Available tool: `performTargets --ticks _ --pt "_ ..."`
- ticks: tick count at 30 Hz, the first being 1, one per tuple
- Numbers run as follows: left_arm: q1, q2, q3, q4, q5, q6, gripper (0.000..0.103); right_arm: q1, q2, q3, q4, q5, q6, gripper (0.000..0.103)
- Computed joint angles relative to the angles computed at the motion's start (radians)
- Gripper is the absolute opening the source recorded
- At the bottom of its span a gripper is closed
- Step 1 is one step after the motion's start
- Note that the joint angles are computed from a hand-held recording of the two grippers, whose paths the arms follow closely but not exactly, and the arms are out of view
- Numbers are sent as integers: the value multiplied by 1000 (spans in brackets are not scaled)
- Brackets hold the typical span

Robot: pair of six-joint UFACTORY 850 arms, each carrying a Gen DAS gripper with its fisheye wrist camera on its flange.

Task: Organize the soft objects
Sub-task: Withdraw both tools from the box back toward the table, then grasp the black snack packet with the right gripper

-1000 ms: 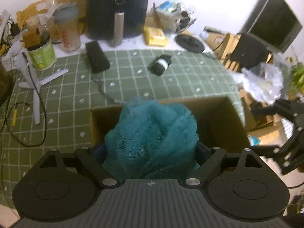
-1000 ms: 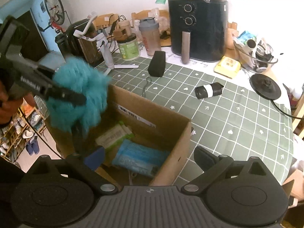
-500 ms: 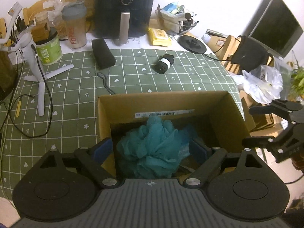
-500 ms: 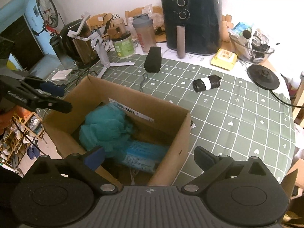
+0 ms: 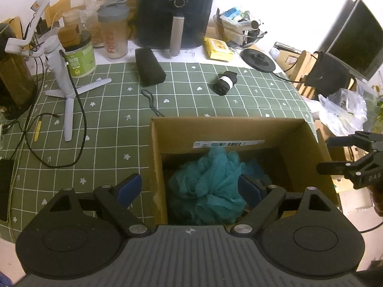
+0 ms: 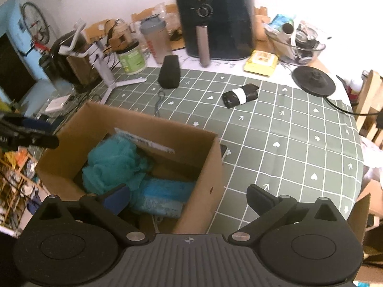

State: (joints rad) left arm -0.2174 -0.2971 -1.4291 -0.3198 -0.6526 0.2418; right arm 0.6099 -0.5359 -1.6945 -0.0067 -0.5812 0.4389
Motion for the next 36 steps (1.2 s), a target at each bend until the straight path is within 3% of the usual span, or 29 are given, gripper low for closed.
performTargets --ticks 17,25,34,36 --pt "9 -88 -110 0 -16 24 88 -22 -124 -191 -109 -128 203 103" --pt "31 -130 -164 -65 -42 95 88 -57 -230 -355 -30 -225 140 103" --pt "60 -156 -188 -146 -71 177 88 -113 -429 -657 107 -419 55 102" --pt "65 -163 -194 -150 -78 181 88 -124 -505 -781 123 -497 35 100"
